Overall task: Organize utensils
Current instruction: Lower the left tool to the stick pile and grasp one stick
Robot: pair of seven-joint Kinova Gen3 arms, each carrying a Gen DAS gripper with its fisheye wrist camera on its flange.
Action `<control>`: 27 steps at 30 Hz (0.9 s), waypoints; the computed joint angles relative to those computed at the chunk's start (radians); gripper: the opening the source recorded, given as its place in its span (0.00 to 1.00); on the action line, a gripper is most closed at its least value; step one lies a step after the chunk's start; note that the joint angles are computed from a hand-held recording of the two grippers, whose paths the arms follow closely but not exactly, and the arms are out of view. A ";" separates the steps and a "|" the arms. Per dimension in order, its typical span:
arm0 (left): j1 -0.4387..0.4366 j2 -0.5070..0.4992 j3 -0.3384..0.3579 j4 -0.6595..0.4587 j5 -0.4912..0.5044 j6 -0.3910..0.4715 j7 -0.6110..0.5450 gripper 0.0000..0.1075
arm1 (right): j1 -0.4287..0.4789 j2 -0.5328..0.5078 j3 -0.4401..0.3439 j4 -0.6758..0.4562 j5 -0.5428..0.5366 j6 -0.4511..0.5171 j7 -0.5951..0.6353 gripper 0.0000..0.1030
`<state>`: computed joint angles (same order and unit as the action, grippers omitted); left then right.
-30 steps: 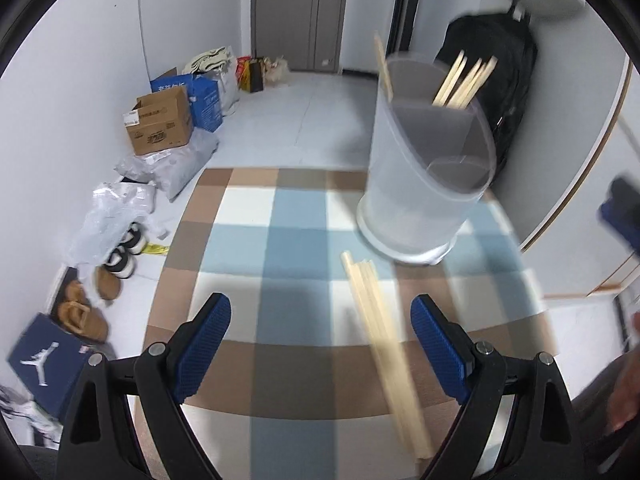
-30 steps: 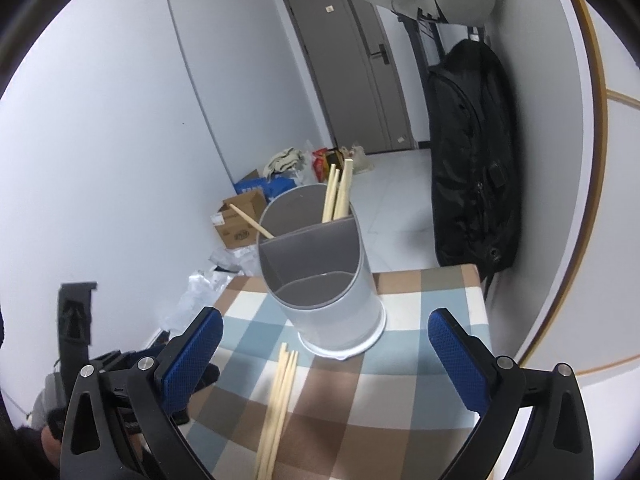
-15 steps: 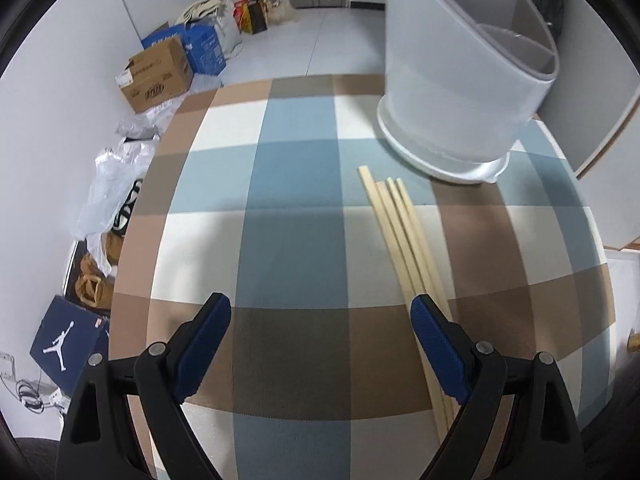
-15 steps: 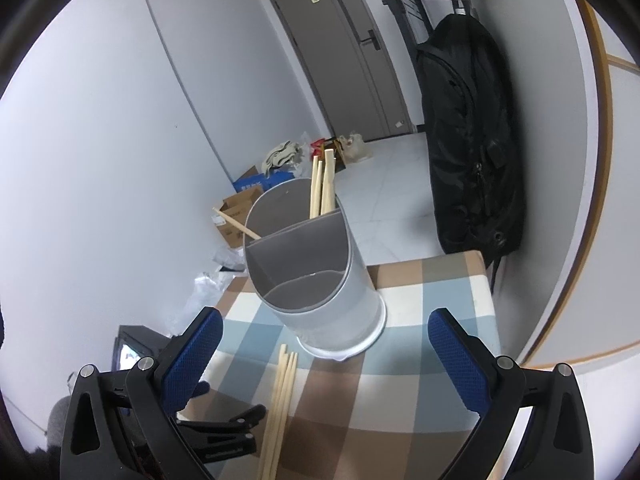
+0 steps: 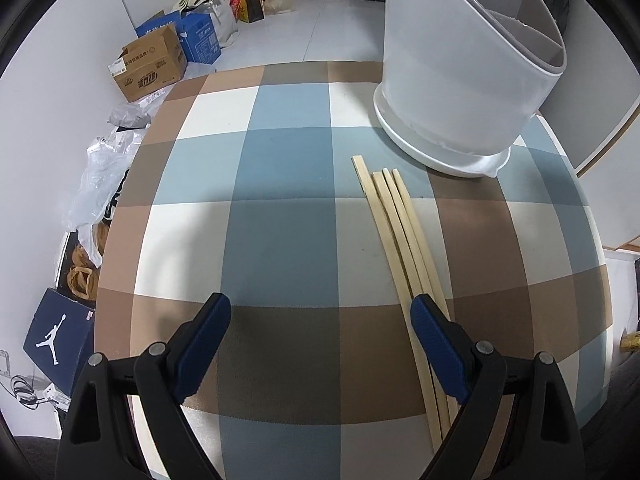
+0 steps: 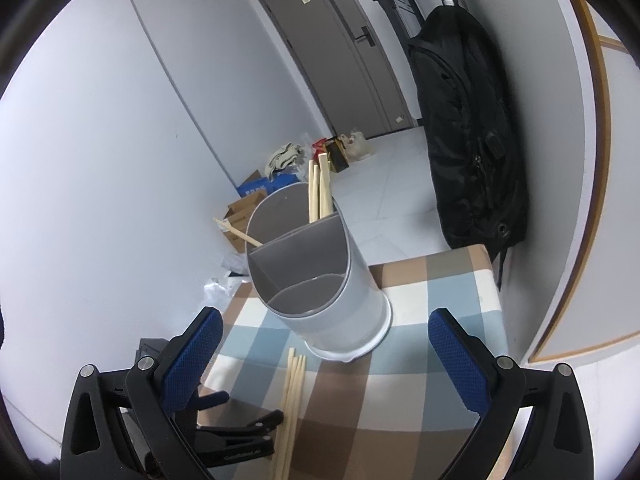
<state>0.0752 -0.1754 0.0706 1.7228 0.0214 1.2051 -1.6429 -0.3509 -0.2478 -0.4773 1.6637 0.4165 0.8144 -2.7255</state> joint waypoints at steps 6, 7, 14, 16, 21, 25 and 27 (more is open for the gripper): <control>-0.001 0.034 0.009 -0.031 -0.022 0.013 0.021 0.83 | 0.005 -0.009 0.009 0.008 -0.016 -0.016 -0.005 1.00; 0.000 0.040 0.008 -0.035 -0.023 0.016 0.021 0.82 | 0.006 -0.009 0.008 0.008 -0.018 -0.017 -0.004 1.00; 0.021 0.102 0.024 -0.088 -0.064 0.043 0.051 0.82 | 0.022 -0.019 0.001 0.015 -0.020 -0.025 -0.012 1.00; 0.022 0.126 0.018 -0.113 -0.058 0.052 0.051 0.76 | 0.024 -0.023 0.009 0.019 -0.035 -0.027 -0.012 1.00; 0.016 0.166 0.004 -0.157 -0.030 0.067 0.041 0.61 | 0.033 -0.029 0.021 0.025 -0.064 -0.036 -0.002 1.00; 0.010 0.185 -0.003 -0.174 0.007 0.059 0.022 0.50 | 0.039 -0.031 0.026 0.027 -0.080 -0.041 0.010 1.00; 0.008 0.182 -0.005 -0.170 0.016 0.043 0.013 0.34 | 0.041 -0.031 0.029 0.026 -0.089 -0.039 0.019 1.00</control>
